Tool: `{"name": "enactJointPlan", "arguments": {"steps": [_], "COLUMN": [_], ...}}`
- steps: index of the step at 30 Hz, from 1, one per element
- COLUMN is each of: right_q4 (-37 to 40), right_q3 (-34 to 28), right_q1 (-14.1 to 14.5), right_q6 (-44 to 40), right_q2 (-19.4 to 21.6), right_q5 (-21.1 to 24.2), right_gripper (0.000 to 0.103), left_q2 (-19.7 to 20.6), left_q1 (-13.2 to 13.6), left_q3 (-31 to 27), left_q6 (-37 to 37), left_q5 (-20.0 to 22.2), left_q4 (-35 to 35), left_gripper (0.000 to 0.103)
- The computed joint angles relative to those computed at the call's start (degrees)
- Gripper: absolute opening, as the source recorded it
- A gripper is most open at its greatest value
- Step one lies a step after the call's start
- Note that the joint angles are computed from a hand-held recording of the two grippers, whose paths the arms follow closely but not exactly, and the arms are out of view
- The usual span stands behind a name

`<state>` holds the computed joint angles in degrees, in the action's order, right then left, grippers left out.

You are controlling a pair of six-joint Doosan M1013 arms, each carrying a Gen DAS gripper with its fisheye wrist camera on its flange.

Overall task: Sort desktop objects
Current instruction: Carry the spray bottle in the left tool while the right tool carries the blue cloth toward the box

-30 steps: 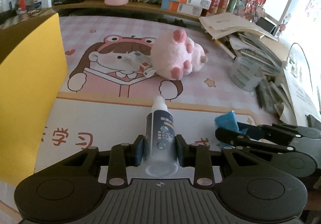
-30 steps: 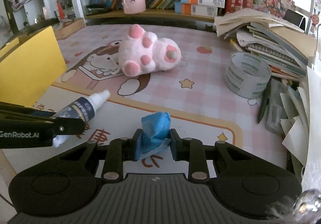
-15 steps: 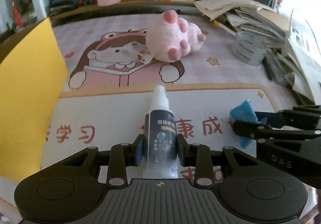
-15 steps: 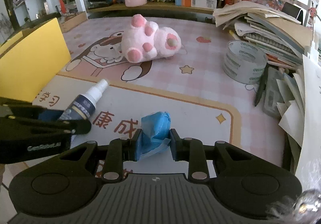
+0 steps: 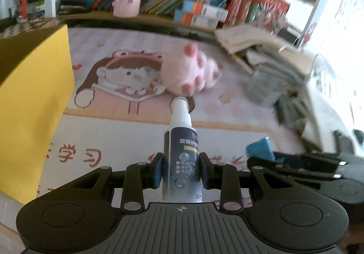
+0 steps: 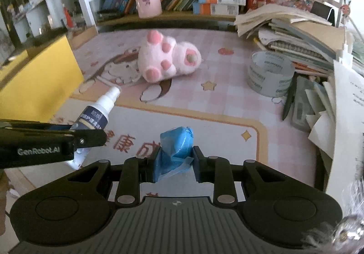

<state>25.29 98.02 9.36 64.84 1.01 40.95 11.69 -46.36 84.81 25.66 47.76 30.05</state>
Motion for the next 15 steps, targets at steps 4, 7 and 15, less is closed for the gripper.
{"name": "enactJointPlan", "arguments": {"steps": [4,7,15], "right_q4": [0.7,0.4,-2.0], "right_q3": [0.2,0.7,2.4], "right_q1": [0.0,0.4,2.5], "right_q6": [0.8,1.3,6.0], "right_q2": [-1.5,-2.6,-5.8], "right_q5": [-0.4,-1.0,-2.1], "right_gripper": [0.025,0.025,0.025], "left_q2": [-1.6,-2.9,-7.2], "left_q1": [-0.2,-0.5,-1.1], "left_q3": [1.0,2.0,6.2], "left_q6": [-2.3,-3.3,-4.2], "left_q5": [-2.6,-4.1,-7.0], "left_q4": [1.2,1.5,1.3], "left_gripper": [0.031,0.031,0.031]}}
